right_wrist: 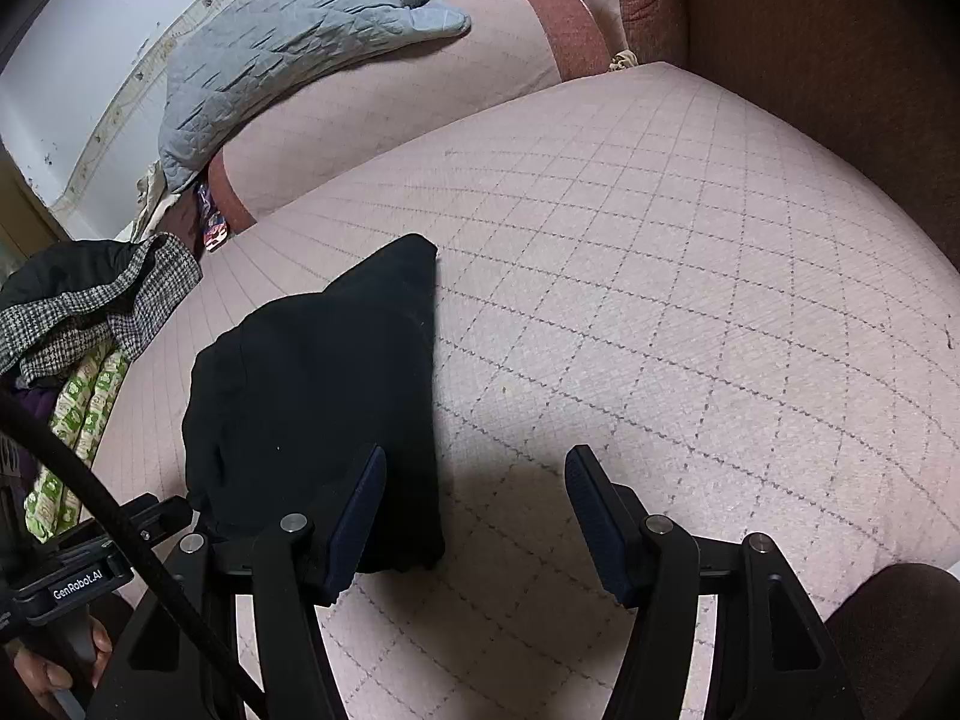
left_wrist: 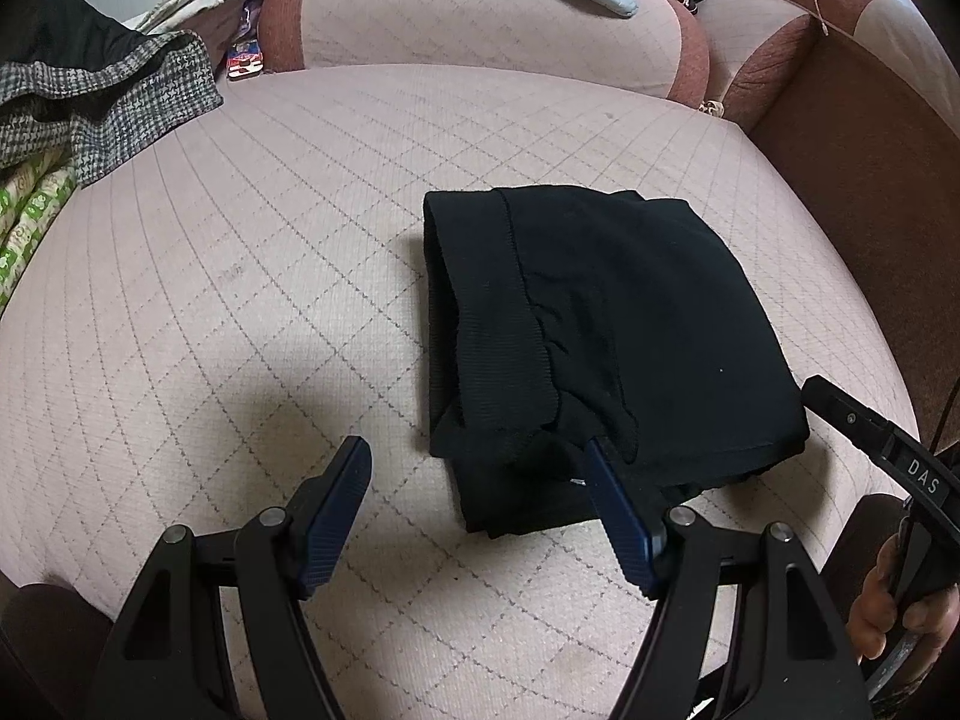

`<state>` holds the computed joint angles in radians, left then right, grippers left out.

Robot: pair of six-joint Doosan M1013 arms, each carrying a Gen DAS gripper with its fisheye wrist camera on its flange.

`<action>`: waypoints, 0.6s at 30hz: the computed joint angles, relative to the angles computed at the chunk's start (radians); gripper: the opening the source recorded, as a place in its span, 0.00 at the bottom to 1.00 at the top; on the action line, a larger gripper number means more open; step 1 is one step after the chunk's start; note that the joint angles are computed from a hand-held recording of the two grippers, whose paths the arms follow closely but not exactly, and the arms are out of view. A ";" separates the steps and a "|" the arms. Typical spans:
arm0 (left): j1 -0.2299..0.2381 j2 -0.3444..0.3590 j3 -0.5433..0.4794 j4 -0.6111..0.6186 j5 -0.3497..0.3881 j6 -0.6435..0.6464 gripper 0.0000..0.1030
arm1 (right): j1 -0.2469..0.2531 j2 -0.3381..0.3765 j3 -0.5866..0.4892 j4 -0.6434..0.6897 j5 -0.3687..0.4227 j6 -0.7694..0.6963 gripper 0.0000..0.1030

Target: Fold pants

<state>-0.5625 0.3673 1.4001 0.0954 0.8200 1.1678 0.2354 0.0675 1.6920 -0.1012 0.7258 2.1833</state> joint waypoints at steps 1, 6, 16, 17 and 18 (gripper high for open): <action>0.001 0.000 0.000 -0.002 0.000 0.003 0.70 | -0.002 0.002 -0.002 0.001 0.004 0.000 0.65; 0.000 -0.002 0.002 0.018 -0.004 -0.016 0.70 | 0.001 0.002 -0.002 -0.008 0.005 0.005 0.65; -0.010 -0.018 0.016 0.079 -0.040 -0.048 0.70 | 0.009 0.001 -0.001 -0.024 0.006 0.011 0.65; -0.011 -0.018 0.016 0.081 -0.040 -0.050 0.70 | 0.008 0.001 -0.001 -0.021 0.007 0.008 0.65; -0.012 -0.018 0.016 0.084 -0.040 -0.051 0.70 | 0.008 0.000 0.000 -0.021 0.007 0.007 0.65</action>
